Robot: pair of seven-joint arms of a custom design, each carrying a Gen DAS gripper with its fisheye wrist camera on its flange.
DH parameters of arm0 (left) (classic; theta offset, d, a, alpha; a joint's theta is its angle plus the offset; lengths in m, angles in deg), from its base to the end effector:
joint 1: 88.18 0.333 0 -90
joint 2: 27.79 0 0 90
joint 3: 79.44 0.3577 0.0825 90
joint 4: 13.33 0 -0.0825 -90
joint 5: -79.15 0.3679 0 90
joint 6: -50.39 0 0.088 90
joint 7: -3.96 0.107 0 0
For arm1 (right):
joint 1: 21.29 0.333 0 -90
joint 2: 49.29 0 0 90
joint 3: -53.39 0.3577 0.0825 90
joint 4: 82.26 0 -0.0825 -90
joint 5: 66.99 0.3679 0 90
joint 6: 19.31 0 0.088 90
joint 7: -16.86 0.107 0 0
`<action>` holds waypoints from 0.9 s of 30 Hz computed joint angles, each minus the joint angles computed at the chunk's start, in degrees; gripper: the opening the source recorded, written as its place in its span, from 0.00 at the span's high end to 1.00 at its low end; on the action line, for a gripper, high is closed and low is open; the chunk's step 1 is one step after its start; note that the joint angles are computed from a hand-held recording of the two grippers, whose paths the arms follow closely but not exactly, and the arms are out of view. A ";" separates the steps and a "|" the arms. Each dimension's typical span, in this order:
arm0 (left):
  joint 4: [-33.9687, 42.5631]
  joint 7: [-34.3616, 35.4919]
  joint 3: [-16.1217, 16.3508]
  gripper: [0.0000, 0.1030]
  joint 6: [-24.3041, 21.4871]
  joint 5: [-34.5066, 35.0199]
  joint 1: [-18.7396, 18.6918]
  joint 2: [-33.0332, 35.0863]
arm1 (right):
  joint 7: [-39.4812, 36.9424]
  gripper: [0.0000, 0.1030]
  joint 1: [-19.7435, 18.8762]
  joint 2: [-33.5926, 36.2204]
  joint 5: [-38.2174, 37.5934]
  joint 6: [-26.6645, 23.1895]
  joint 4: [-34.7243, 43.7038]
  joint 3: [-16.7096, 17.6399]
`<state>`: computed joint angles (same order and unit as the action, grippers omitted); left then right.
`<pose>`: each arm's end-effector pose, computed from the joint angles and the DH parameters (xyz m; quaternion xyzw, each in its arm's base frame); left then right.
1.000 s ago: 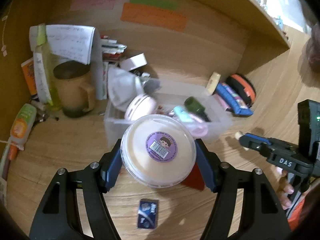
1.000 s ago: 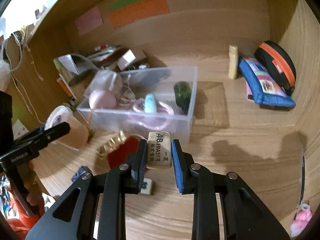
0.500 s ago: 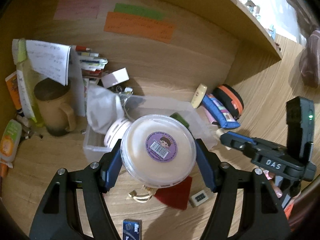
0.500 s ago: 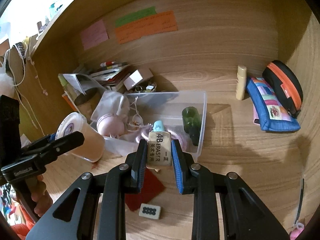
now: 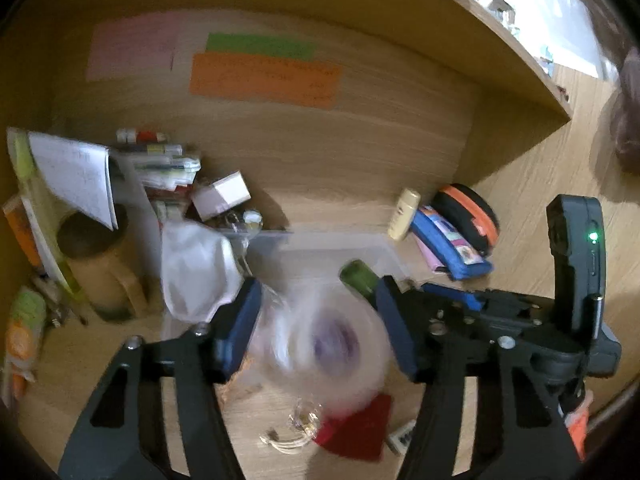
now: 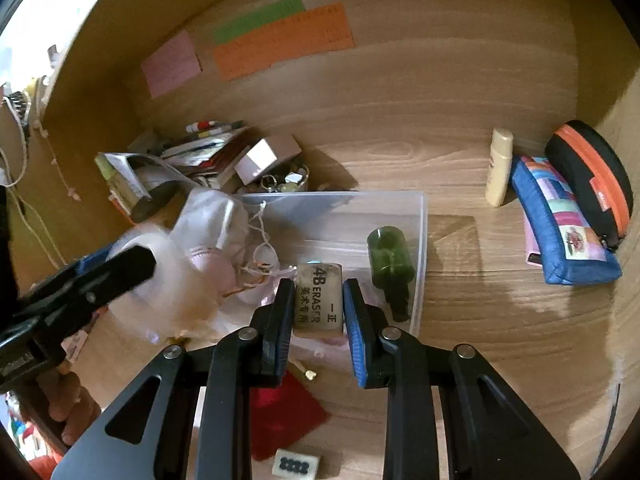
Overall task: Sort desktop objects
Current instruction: 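Open the right tool to drop the eraser into the box while the left tool holds the tape roll, then carry the tape roll to the box with the left tool while the right tool approaches the mahjong tile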
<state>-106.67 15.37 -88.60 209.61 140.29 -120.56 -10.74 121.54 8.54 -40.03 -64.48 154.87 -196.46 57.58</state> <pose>0.4993 -0.4726 0.5783 -0.5552 0.6637 -0.4413 0.2378 0.5256 0.3471 0.5393 -0.7244 0.5400 -0.1356 0.4066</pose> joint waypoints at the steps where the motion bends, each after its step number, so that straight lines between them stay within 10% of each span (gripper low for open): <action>1: 0.71 1.07 -0.14 0.45 -0.26 0.02 -0.08 0.40 | -0.23 0.78 -0.14 0.64 0.19 -0.56 0.72 0.12; 6: 6.07 9.33 -0.68 0.45 -6.78 -2.93 -1.59 4.99 | 1.20 0.78 0.45 3.30 -0.82 -3.14 3.40 -1.12; 27: -6.09 22.56 -3.00 0.26 -0.17 -18.09 1.65 0.55 | 8.57 0.78 3.30 6.44 -10.45 -8.56 7.18 -4.92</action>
<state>-112.76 37.93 -91.60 209.44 122.19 -118.92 -10.19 130.11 11.84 -33.59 -74.93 146.31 -189.28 52.66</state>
